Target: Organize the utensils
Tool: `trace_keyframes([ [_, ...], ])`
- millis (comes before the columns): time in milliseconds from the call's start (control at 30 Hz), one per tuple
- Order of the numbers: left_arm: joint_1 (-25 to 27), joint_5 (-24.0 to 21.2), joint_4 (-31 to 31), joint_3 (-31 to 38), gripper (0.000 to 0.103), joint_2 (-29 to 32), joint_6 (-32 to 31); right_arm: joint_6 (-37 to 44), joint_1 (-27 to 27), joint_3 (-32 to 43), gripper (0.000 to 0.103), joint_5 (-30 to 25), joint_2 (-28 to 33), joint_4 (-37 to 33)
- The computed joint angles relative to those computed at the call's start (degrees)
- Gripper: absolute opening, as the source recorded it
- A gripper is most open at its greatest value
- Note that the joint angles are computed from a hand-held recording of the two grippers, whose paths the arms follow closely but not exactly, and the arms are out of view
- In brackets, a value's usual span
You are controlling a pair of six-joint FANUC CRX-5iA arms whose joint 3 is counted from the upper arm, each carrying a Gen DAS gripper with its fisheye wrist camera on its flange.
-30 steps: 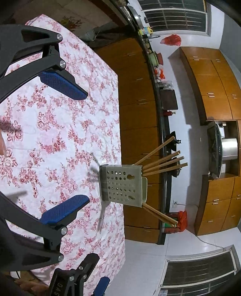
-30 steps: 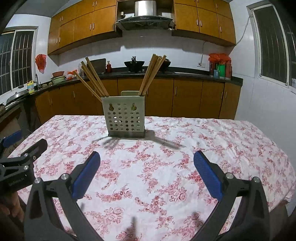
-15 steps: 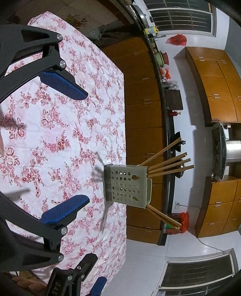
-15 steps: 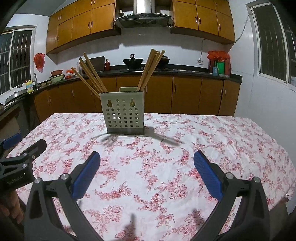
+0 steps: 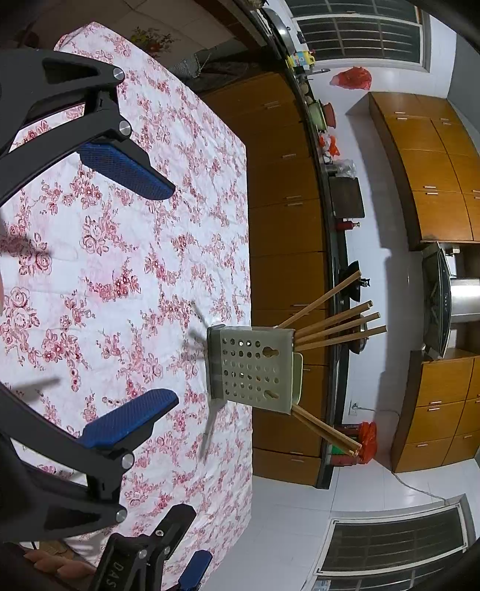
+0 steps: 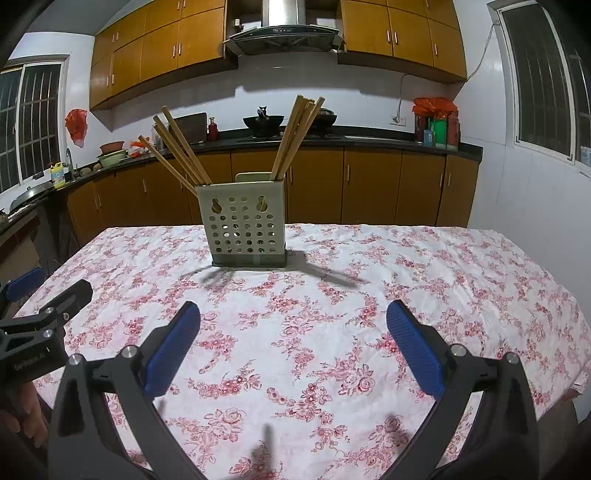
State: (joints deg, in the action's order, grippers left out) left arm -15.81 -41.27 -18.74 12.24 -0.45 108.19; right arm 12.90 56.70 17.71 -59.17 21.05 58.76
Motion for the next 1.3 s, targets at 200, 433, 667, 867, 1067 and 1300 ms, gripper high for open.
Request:
trace_keyframes([
  [200,-0.1,0.0,-0.1,0.0,0.101,0.0,0.1,0.1,0.0,0.0,0.099,0.0,-0.1,-0.1],
  [433,-0.1,-0.1,-0.2,0.1,0.101,0.0,0.2,0.0,0.0,0.0,0.099,0.0,-0.1,-0.1],
  [667,-0.1,-0.1,-0.1,0.1,0.101,0.1,0.1,0.0,0.0,0.1,0.099,-0.1,0.0,-0.2],
  [867,-0.2,-0.1,-0.1,0.2,0.101,0.1,0.1,-0.1,0.0,0.1,0.099,-0.1,0.0,-0.2],
  [1067,-0.2,-0.2,-0.1,0.2,0.101,0.1,0.1,-0.1,-0.1,0.1,0.099,-0.1,0.0,-0.2],
  [1300,-0.2,-0.2,-0.1,0.2,0.101,0.2,0.1,-0.1,-0.1,0.1,0.099,-0.1,0.0,-0.2],
])
